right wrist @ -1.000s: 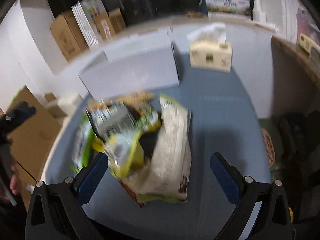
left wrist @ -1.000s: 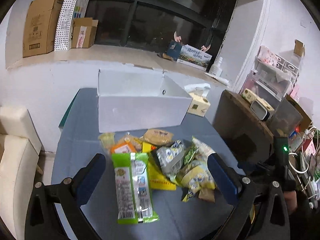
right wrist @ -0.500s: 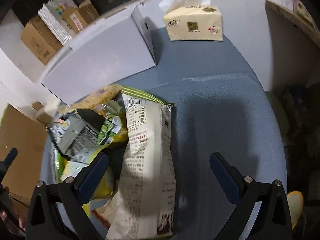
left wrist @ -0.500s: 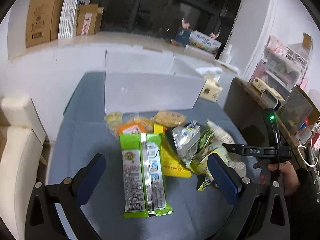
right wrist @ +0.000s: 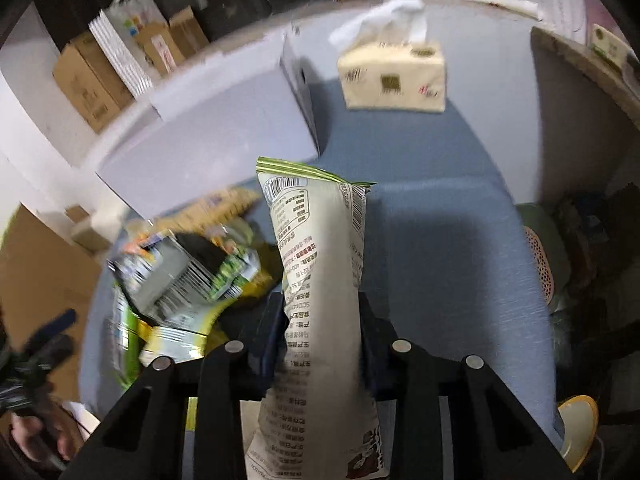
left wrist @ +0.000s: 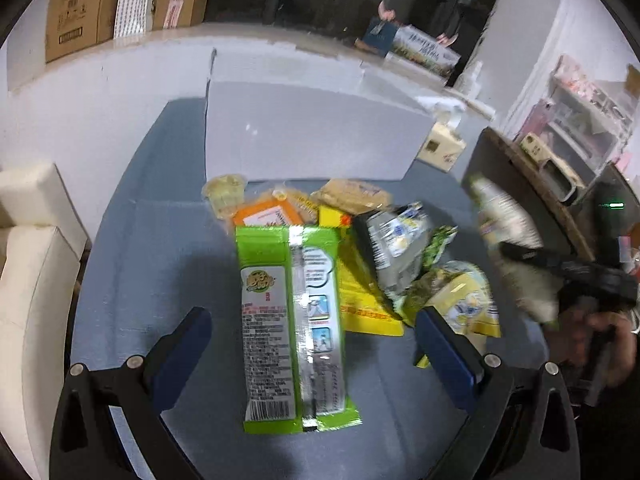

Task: Organize snacks
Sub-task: 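Grasp a long white snack bag with the right gripper while the left grasps a green packet, then carry both packets over the white box and release them inside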

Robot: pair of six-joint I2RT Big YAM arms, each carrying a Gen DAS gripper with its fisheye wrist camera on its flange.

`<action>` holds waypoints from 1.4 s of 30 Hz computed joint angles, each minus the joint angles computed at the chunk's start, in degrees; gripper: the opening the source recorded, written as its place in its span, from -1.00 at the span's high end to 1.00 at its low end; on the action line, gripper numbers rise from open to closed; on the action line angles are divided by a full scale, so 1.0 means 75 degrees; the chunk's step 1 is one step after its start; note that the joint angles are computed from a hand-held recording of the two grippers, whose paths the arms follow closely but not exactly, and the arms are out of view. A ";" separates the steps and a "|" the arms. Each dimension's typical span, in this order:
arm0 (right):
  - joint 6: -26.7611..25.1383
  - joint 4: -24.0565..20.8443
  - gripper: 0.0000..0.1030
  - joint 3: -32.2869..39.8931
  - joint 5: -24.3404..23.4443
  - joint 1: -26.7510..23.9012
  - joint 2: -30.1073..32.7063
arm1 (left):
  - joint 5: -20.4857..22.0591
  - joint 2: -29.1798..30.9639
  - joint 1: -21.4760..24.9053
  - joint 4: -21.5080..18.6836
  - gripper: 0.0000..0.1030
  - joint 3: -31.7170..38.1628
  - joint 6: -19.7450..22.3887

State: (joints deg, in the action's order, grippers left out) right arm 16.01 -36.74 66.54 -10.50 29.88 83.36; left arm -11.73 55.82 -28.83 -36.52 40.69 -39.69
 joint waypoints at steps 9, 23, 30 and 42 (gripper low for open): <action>0.0092 0.0078 0.29 -0.0439 -0.0004 0.0128 -0.0768 | 0.0278 0.1312 0.0300 -0.0131 -1.00 0.0271 0.0115; -0.0131 0.0026 0.29 -0.0463 0.0018 0.0422 -0.0843 | -0.0245 0.0624 -0.0219 -0.0078 -0.30 -0.0065 -0.0031; -0.0200 0.0269 0.29 -0.0322 -0.0083 0.0585 -0.0805 | -0.0342 -0.0484 -0.0256 -0.0127 -0.29 -0.0002 0.0402; -0.0176 0.0313 0.29 0.1457 -0.0511 0.0561 0.0137 | -0.0047 -0.0276 0.0774 0.0353 -0.27 0.1394 0.1997</action>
